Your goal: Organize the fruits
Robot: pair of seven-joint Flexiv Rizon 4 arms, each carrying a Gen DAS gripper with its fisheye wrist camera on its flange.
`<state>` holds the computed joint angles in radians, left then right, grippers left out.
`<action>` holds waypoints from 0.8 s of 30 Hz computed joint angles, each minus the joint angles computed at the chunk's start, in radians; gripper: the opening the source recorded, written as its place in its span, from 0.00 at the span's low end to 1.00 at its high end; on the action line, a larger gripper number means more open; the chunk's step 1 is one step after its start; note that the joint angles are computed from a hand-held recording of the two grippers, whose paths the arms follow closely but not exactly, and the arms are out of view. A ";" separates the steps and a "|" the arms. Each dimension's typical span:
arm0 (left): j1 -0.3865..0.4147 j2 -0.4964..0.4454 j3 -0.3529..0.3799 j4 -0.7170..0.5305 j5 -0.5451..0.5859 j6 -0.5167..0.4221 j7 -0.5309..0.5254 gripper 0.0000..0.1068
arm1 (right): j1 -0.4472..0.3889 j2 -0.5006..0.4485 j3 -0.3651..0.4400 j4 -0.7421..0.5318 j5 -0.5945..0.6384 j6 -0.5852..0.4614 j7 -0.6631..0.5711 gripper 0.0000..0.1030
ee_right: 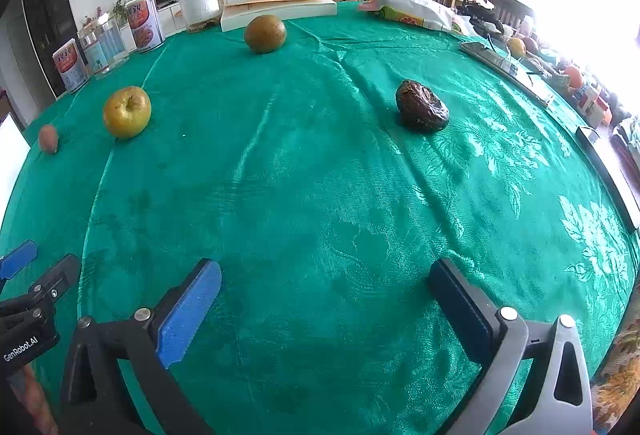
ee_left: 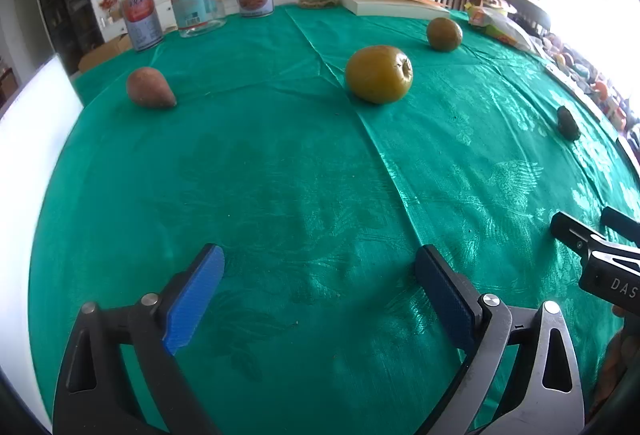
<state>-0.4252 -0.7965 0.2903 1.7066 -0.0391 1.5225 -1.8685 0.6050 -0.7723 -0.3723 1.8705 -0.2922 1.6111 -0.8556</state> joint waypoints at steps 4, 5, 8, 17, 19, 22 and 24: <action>0.001 0.000 -0.001 0.000 0.001 0.000 -0.001 0.91 | -0.004 0.001 0.005 0.000 0.000 -0.002 -0.002 1.00; 0.001 0.000 -0.001 0.000 0.002 0.000 -0.001 0.91 | -0.006 0.003 0.008 0.000 0.000 -0.003 -0.004 1.00; 0.004 0.001 -0.006 0.001 0.001 0.002 0.000 0.91 | 0.003 0.006 -0.002 0.009 0.004 0.001 0.004 1.00; 0.106 0.025 -0.129 -0.008 -0.011 -0.054 0.103 0.91 | -0.038 0.019 0.025 0.044 0.106 0.112 0.032 1.00; 0.170 0.029 -0.211 -0.019 -0.033 -0.055 0.154 0.91 | -0.053 0.021 0.042 0.053 0.153 0.173 0.029 1.00; 0.208 0.012 -0.264 -0.069 -0.058 -0.040 0.206 0.91 | -0.064 0.020 0.056 0.057 0.227 0.241 0.015 1.00; 0.225 -0.016 -0.288 -0.131 -0.071 -0.061 0.253 0.91 | -0.064 0.020 0.060 0.058 0.275 0.279 0.003 1.00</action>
